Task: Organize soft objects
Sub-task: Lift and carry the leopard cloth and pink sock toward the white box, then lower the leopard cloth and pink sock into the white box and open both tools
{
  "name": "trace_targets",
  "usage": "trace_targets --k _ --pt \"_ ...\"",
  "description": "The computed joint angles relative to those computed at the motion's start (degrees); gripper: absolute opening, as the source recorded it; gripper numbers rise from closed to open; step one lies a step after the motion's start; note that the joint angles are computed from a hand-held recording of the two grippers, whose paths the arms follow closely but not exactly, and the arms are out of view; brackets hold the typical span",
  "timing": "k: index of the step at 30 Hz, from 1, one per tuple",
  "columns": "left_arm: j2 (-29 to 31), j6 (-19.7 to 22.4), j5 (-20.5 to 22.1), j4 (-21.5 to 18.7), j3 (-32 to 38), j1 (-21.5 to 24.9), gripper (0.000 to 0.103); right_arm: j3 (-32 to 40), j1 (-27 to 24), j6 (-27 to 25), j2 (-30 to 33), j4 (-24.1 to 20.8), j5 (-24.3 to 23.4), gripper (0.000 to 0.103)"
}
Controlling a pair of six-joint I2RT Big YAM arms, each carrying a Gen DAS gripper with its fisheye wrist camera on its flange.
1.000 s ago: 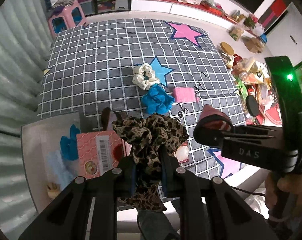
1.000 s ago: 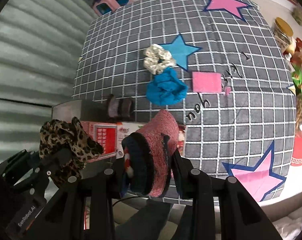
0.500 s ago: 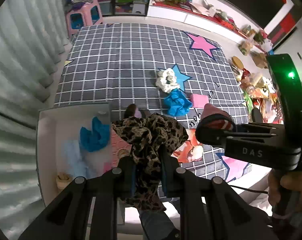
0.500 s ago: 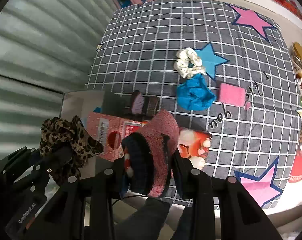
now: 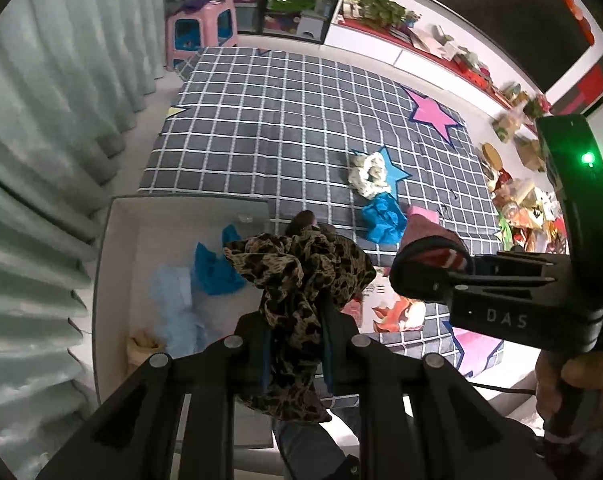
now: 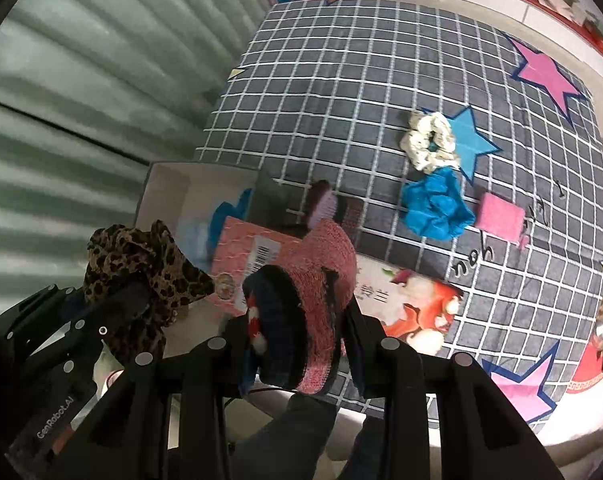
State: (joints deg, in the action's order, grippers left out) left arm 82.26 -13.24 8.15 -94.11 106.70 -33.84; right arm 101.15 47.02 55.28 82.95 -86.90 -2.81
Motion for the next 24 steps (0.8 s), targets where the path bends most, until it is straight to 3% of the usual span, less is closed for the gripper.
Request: trace_targets --k 24 --pt "-7.81 -2.35 -1.45 0.73 -11.76 10.16 0.021 19.81 3.62 -8.76 16.01 -4.74 -2.95 0.037"
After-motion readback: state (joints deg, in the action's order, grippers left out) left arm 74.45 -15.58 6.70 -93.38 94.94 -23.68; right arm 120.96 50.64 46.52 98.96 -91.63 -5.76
